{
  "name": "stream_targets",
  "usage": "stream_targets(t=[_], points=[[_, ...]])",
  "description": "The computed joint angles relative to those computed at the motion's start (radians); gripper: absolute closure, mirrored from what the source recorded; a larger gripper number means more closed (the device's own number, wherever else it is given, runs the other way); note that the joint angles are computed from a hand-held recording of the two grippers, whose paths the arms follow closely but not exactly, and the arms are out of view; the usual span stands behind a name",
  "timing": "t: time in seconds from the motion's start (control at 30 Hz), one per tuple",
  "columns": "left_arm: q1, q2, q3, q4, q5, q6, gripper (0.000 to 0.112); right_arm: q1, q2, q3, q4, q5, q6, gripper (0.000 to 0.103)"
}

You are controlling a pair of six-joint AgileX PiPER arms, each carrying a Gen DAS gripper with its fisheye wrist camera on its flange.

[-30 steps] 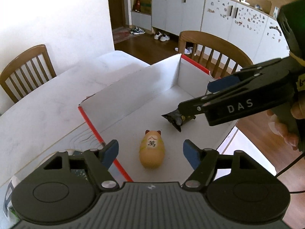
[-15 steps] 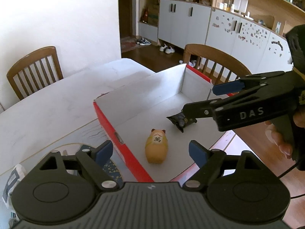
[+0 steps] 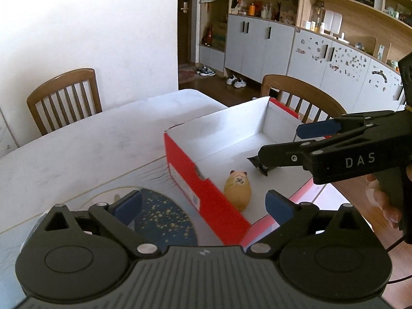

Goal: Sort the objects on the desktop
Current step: 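Withdraw both tools from the box back toward the snack pile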

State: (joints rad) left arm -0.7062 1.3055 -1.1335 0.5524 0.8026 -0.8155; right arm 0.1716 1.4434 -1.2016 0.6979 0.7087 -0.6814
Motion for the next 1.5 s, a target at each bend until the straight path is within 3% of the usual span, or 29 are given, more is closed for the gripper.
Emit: stream_targets(t=[0.27,0.73,0.93,1.17,1.5], points=[[0.073,-0.157,0.137,-0.035,-0.012,0.045,0.010,0.152,-0.025,0.028,-0.119,-0.087,0.175,0.011],[0.347,-0.408,0.326,-0.258,-0.030,0.355,0.010,0.434,-0.003,0.030,-0.467,-0.208,0.615,0.011],[0.512,-0.494,0.381,-0.393,-0.047,0.544,0.010,0.524,0.026,0.020,-0.615,-0.237,0.787,0.011],[0.771,-0.551,0.436,-0.657,-0.053,0.879,0.010,0.601,0.079,0.003,-0.751,-0.256,0.944,0.011],[1.093,-0.548,0.494,-0.958,-0.017,1.291,0.010,0.654,0.182,-0.058,-0.873,-0.264,1.064,0.011]])
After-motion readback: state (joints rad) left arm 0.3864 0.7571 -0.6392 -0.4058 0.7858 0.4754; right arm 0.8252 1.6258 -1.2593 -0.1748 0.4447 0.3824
